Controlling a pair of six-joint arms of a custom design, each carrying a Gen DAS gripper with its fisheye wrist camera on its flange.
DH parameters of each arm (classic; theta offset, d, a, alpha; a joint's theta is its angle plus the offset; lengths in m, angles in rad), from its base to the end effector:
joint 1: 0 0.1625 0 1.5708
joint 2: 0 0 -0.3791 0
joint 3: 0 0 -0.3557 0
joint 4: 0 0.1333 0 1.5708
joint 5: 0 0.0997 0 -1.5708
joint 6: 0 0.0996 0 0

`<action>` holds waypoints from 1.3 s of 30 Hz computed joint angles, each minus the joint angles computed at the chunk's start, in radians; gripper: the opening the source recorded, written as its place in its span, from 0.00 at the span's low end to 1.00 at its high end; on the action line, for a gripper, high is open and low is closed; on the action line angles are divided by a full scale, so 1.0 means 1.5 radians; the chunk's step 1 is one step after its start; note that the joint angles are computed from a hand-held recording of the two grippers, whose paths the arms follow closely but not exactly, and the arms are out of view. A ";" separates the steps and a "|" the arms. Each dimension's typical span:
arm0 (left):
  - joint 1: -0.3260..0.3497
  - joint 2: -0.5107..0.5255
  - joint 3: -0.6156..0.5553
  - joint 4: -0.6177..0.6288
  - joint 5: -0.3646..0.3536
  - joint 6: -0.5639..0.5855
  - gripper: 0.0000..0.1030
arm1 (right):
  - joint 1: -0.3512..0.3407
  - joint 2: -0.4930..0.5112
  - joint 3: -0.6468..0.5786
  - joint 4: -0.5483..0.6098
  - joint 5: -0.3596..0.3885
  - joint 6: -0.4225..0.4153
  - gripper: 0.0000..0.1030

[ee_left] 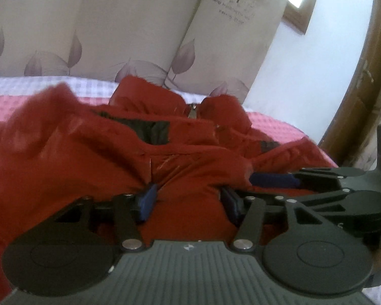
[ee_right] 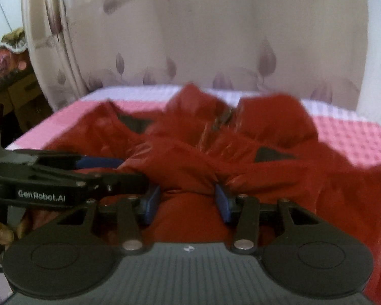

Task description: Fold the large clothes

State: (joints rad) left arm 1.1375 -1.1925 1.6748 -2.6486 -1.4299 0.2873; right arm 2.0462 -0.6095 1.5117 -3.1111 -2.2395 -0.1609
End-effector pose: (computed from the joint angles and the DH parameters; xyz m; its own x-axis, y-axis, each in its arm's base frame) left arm -0.1153 -0.6000 0.3241 -0.7950 0.5430 -0.2704 0.5973 0.6230 -0.5050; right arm 0.3648 -0.5523 0.0970 -0.7966 -0.1448 0.5870 -0.5017 0.7000 -0.5082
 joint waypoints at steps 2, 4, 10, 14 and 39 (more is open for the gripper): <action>0.004 0.008 -0.007 0.001 -0.001 -0.002 0.55 | -0.004 -0.005 0.005 0.016 0.003 0.020 0.44; 0.011 0.016 -0.018 0.003 -0.007 -0.002 0.55 | -0.007 -0.004 0.011 0.011 0.003 0.029 0.44; 0.013 0.004 0.019 -0.043 -0.008 0.008 0.54 | -0.015 0.007 0.013 0.000 0.006 0.032 0.44; 0.010 -0.001 0.023 -0.044 -0.006 0.002 0.55 | -0.016 0.010 0.022 -0.031 0.011 0.019 0.44; 0.153 -0.038 -0.213 0.272 -0.117 -0.127 1.00 | 0.078 -0.034 0.131 -0.275 -0.195 0.037 0.89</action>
